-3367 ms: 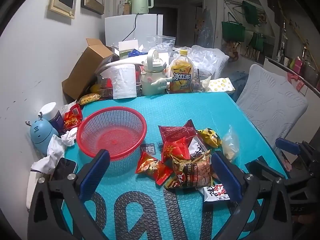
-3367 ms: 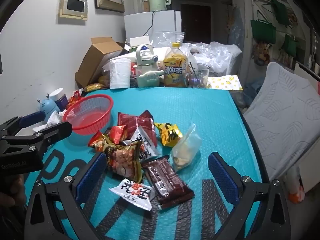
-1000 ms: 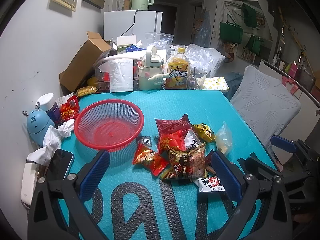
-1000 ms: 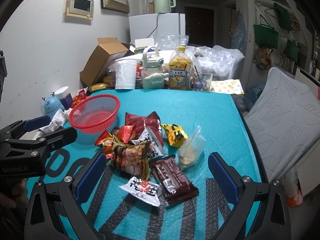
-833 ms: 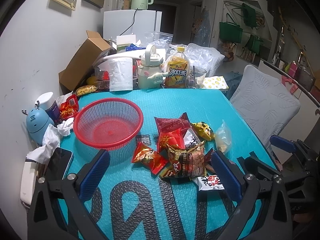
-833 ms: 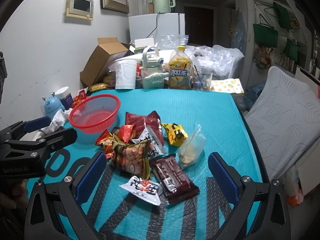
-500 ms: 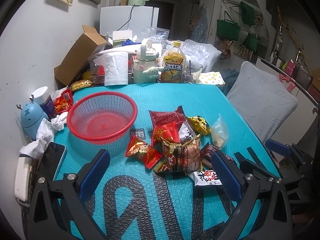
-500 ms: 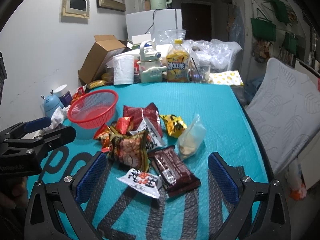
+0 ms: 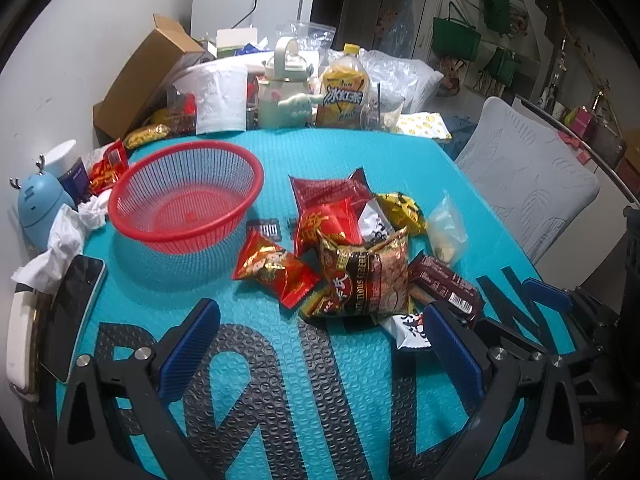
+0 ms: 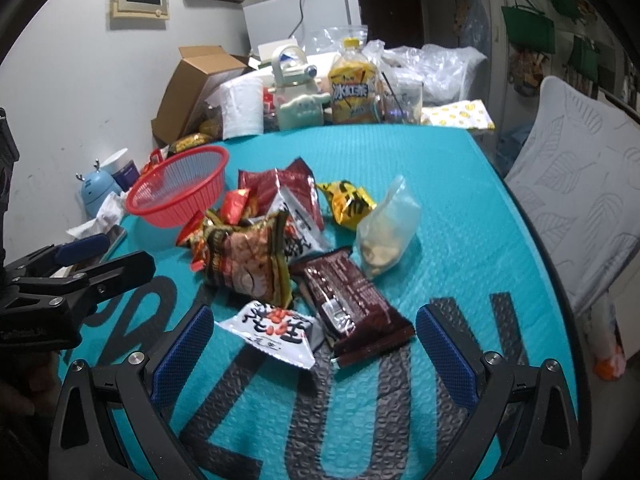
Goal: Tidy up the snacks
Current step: 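Reach the right tool to the brown chocolate bar while the left tool approaches the cereal-snack bag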
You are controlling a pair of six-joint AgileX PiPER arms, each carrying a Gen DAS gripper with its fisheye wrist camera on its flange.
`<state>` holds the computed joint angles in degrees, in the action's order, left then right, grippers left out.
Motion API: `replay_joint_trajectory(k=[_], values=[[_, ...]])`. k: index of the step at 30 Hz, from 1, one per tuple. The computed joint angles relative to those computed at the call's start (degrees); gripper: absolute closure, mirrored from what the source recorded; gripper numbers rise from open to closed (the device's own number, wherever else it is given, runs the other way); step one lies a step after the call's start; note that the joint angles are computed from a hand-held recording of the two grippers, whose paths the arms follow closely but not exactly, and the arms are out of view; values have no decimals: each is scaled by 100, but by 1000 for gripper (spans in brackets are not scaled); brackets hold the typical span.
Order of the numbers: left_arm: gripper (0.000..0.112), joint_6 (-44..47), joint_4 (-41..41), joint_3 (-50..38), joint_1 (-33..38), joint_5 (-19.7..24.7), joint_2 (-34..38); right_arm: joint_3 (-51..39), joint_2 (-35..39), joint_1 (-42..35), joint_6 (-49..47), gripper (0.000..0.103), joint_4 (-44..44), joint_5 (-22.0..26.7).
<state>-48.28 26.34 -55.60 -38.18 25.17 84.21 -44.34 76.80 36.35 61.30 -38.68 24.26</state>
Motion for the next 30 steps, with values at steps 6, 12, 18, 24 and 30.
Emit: replay_joint_trajectory(k=[6,12,18,24,30], values=[[10,315,-381,-82,103,-113,284,39,226,-254,-241,1,146,-259],[10,935,-1044,-334,206,-175,654,-4,491,-661,-1167,5,928,-493],[10,1737,-1857,-668,326,-187,1061,-112,826,-1062,-2386,10,1984,-689],[10,2735,-2865,-1089,464,-127,1502,-245,1099,-1364,-3504,15,3013,-801],[10,3258,-3294,-1537,488,23,1941,-324,1263,-1598,-4631,23,3984,-810]])
